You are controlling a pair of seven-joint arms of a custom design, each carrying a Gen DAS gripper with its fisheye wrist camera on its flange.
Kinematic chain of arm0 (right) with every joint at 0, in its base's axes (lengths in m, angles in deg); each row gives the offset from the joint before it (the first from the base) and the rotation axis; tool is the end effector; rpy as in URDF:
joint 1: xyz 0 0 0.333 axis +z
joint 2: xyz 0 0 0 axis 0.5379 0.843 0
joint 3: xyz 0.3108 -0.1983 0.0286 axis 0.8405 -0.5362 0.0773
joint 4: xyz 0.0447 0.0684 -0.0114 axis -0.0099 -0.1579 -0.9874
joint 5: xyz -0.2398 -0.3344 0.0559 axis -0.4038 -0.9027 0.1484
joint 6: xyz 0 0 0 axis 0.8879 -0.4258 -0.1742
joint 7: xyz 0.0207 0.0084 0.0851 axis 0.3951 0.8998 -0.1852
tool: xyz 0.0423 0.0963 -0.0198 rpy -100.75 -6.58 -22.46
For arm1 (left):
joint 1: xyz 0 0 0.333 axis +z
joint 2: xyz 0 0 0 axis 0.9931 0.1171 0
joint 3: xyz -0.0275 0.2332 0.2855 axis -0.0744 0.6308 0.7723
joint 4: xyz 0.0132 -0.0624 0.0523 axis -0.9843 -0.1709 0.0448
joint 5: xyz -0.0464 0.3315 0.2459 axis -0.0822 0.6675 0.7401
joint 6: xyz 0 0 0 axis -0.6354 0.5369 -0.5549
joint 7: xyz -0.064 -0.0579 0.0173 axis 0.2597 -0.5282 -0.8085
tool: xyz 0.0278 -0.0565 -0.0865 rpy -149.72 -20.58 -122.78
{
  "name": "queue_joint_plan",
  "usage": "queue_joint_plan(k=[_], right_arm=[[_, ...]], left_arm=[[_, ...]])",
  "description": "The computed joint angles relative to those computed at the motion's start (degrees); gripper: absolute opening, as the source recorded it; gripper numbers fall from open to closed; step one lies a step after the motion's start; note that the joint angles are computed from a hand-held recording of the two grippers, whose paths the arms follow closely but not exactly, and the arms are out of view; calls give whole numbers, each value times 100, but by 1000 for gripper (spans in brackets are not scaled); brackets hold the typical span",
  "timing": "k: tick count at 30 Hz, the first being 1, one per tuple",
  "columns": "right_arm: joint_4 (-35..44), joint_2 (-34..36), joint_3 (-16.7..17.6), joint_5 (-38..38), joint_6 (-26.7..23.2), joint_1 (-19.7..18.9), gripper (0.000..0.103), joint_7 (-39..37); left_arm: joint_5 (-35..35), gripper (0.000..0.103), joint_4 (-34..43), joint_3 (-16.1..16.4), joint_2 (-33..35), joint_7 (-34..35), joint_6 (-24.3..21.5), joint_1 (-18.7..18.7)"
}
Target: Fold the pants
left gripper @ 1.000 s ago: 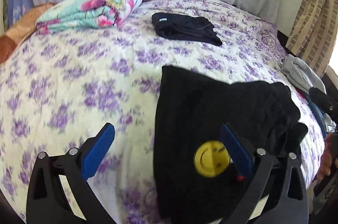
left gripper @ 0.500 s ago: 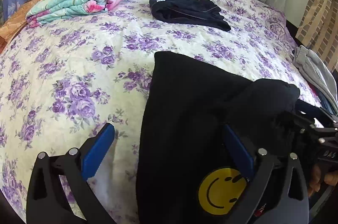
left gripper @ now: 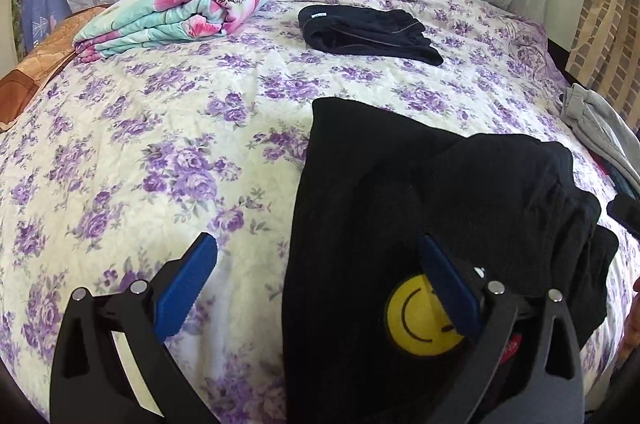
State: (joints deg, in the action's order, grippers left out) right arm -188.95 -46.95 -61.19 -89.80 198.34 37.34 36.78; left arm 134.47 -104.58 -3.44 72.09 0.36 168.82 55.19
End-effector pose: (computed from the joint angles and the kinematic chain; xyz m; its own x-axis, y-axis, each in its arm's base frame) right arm 0.6639 0.2958 0.3028 0.3124 -0.8815 -0.3541 -0.6929 0.0436 -0.7198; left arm 0.6222 -0.3631 0.2865 0.2115 -0.9744 0.0757 -0.6850 -0.2031 -0.6997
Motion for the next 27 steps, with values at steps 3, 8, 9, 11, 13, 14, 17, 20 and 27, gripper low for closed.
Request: queue_joint_plan(k=[3, 8, 9, 11, 13, 14, 17, 20, 27], right_arm=[[-158, 168, 598, -307, 74, -637, 99, 167], [-337, 296, 893, -665, 269, -992, 99, 417], [-389, 270, 872, -703, 329, -985, 99, 483], [-527, 143, 687, -690, 539, -822, 99, 614], [-672, -39, 403, -647, 756, -544, 99, 667], [-738, -146, 205, -585, 845, -337, 99, 649], [-946, -459, -473, -300, 1136, 416, 99, 444], [-1064, -591, -709, -310, 1304, 699, 99, 346], [-933, -584, -828, -431, 1142, 862, 99, 302]], left_arm=[[230, 99, -195, 38, -140, -345, 106, -35], [488, 99, -423, -91, -312, -684, 44, -24], [510, 99, -443, -130, -331, -698, -39, -28], [522, 99, -488, -214, -392, -682, -342, -88], [546, 99, -510, -303, -433, -669, -529, -107], [571, 99, -518, -345, -454, -660, -604, -122], [720, 99, -558, -442, -522, -744, -756, -164], [832, 99, -575, -541, -561, -761, -871, -173], [766, 99, -672, -692, -521, -686, -611, 7]])
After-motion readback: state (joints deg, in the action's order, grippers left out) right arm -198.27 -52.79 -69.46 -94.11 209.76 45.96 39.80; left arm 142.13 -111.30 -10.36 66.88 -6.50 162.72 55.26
